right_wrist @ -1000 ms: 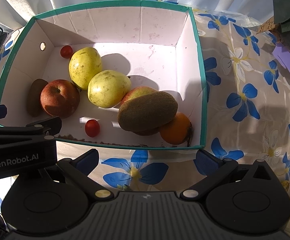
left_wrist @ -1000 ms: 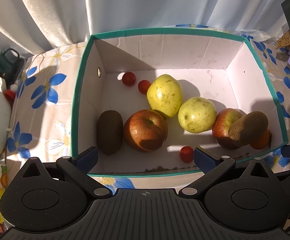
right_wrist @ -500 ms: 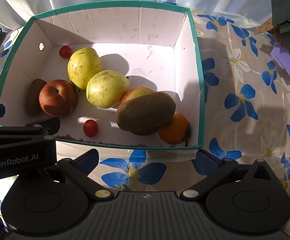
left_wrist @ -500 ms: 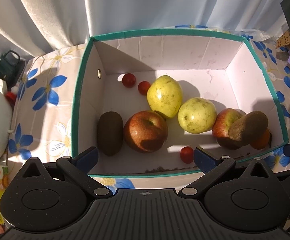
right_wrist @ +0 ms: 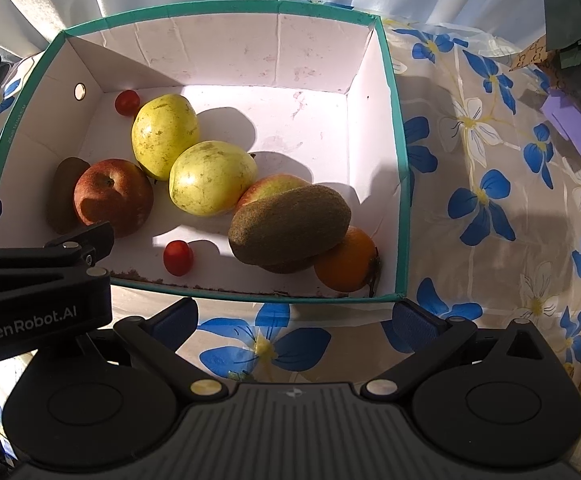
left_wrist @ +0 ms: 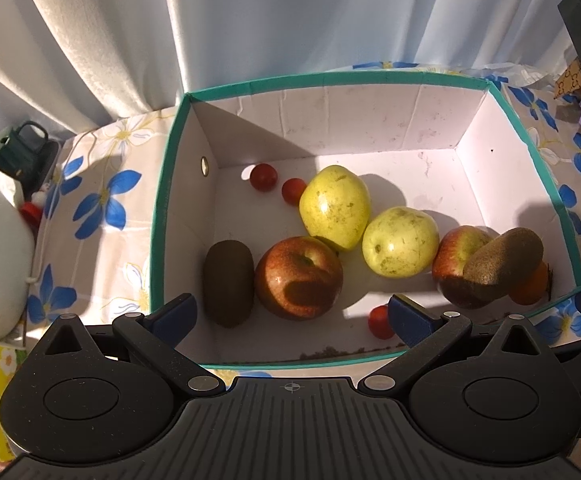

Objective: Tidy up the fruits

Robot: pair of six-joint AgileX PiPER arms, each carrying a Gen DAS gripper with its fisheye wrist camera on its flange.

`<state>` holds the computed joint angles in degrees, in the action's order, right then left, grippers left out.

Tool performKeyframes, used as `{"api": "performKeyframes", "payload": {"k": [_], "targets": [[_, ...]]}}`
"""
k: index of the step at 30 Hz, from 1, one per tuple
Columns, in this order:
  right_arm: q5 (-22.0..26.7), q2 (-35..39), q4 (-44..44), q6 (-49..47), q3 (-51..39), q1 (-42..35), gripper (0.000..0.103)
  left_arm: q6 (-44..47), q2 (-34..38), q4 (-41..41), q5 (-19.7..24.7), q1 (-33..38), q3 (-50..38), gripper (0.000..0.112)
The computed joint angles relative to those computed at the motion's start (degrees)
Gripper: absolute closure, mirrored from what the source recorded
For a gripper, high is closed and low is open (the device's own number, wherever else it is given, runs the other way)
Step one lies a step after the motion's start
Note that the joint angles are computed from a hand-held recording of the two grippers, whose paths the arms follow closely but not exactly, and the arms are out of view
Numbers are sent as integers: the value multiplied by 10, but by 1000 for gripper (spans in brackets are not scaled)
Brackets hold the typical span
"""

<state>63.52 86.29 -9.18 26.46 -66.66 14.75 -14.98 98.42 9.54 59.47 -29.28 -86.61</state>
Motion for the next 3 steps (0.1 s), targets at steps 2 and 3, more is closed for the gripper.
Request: {"api": "performKeyframes", "payload": {"k": [2,3], "targets": [[0,0,0,-1,0,0,0,-5,0,5,2,-2,0,9],[0,0,0,-1,0,-1,0,-7,-1,6,2,-2,1,9]]}}
